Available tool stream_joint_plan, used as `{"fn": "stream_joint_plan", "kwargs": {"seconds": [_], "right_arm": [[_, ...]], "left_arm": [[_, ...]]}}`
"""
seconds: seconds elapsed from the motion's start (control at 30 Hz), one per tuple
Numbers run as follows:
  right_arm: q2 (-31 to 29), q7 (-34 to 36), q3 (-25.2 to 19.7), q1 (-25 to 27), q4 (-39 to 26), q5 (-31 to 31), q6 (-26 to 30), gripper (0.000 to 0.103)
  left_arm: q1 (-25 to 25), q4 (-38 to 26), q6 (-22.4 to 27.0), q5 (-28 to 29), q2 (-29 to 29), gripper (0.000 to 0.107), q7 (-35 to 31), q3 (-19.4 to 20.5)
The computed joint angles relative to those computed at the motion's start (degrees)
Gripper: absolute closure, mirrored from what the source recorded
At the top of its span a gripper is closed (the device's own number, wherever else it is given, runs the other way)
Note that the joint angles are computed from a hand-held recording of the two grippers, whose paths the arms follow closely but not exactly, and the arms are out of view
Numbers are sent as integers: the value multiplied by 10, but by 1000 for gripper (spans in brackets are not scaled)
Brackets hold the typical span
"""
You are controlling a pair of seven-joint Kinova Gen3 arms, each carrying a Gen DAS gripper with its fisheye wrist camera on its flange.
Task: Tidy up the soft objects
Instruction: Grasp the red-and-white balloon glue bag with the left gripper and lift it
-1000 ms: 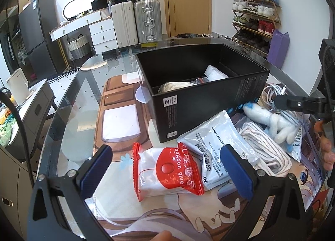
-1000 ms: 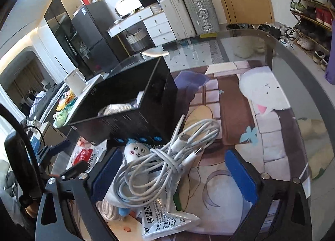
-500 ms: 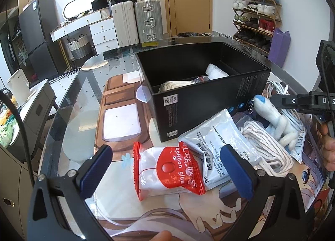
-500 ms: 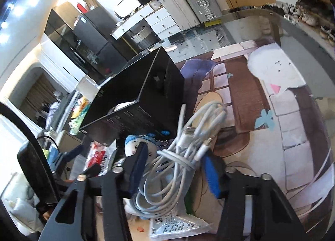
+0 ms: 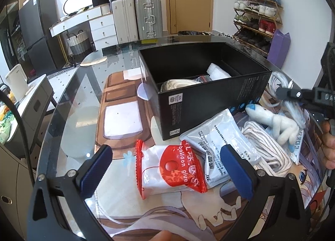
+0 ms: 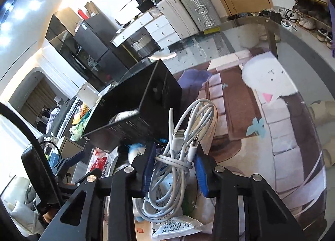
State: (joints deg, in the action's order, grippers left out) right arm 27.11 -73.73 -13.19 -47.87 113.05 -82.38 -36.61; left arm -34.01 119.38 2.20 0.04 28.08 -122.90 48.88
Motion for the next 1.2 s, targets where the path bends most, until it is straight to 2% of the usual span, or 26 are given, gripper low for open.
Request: {"fn": "stream_joint_plan", "kwargs": {"seconds": [0.07, 0.27, 0.53, 0.63, 0.77, 1.1, 1.2], "right_arm": [[-2, -5, 0, -7, 3, 8, -17, 67], [-12, -32, 0, -23, 19, 34, -53, 67], [-17, -22, -4, -26, 19, 31, -65, 67], [-19, -22, -6, -30, 21, 30, -71, 67], [-20, -16, -7, -31, 20, 30, -74, 67], [-20, -10, -9, -30, 18, 28, -75, 67], [-19, -2, -9, -30, 13, 26, -75, 67]], "left_arm": [[0, -6, 11, 3, 3, 4, 0, -2], [43, -21, 30, 27, -7, 4, -9, -54], [36, -38, 64, 79, -10, 4, -55, -63], [70, -42, 68, 93, -17, 4, -65, -103], [86, -52, 84, 121, -16, 4, -84, -125], [95, -49, 87, 175, -25, 4, -136, -141], [80, -53, 101, 189, -19, 10, -160, -127]]}}
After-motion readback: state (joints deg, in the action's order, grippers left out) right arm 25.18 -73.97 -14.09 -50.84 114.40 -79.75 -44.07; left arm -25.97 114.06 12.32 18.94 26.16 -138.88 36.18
